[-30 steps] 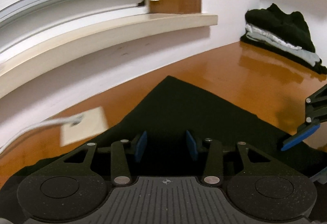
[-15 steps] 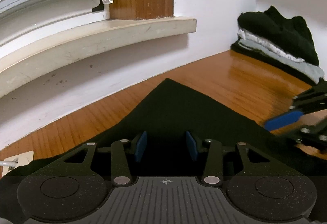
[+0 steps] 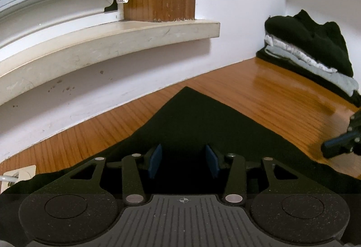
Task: Fold clothes
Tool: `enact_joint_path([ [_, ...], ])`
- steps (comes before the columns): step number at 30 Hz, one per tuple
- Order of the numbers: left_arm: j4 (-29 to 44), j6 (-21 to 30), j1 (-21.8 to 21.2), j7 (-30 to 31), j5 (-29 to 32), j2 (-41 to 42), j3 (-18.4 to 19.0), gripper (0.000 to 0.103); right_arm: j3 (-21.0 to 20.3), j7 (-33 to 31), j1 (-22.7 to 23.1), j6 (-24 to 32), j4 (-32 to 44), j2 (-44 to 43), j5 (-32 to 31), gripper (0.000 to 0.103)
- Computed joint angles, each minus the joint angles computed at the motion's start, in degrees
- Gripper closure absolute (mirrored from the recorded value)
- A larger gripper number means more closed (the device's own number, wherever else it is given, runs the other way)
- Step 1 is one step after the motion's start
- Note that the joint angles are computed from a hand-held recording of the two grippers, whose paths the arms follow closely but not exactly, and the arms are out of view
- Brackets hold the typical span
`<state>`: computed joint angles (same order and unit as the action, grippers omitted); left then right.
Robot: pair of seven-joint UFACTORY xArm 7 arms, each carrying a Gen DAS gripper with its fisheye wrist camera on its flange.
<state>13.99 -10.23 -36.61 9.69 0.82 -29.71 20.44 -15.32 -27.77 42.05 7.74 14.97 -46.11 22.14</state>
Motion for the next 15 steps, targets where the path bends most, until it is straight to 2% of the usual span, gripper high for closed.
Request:
enact_joint_path([
  [1,-0.1,0.7,0.0,-0.1,-0.1,-0.7,0.2,0.021,1.2,0.2,0.5,-2.1,-0.2,0.3,-0.1,0.097],
  [2,-0.5,2.1,0.1,0.0,-0.3,-2.3,0.7,0.020,3.6,0.8,0.4,-4.2,-0.3,0.6,-1.0,0.095],
  [3,-1.1,3.5,0.7,0.5,-0.6,-4.2,0.9,0.020,4.3,1.2,1.5,-6.4,0.0,1.6,-1.8,0.093],
  [6,-3.5,9.5,4.4,3.9,-1.5,-13.6,1.7,0.019,3.5,3.1,8.7,-12.5,1.0,4.0,-2.9,0.080],
  [7,-4.3,12.2,7.3,5.0,-1.5,-17.3,1.0,0.017,3.4,4.0,10.6,-14.0,1.6,5.1,-3.4,0.077],
  [10,-6.5,23.4,17.2,10.9,-0.1,-31.5,1.0,0.008,7.9,7.2,12.6,-18.0,4.0,10.6,-5.5,0.070],
  [13,-6.0,37.4,28.3,19.0,1.6,-44.5,4.7,0.007,15.9,9.6,10.1,-18.6,7.9,16.2,-8.1,0.068],
  [14,-5.2,41.3,32.0,21.8,2.3,-47.3,6.4,0.008,17.0,10.1,10.9,-18.1,9.5,18.0,-9.2,0.065],
  [15,-3.9,44.8,35.4,24.6,3.0,-48.8,8.3,0.009,16.4,10.6,13.1,-17.7,11.0,19.6,-10.2,0.063],
])
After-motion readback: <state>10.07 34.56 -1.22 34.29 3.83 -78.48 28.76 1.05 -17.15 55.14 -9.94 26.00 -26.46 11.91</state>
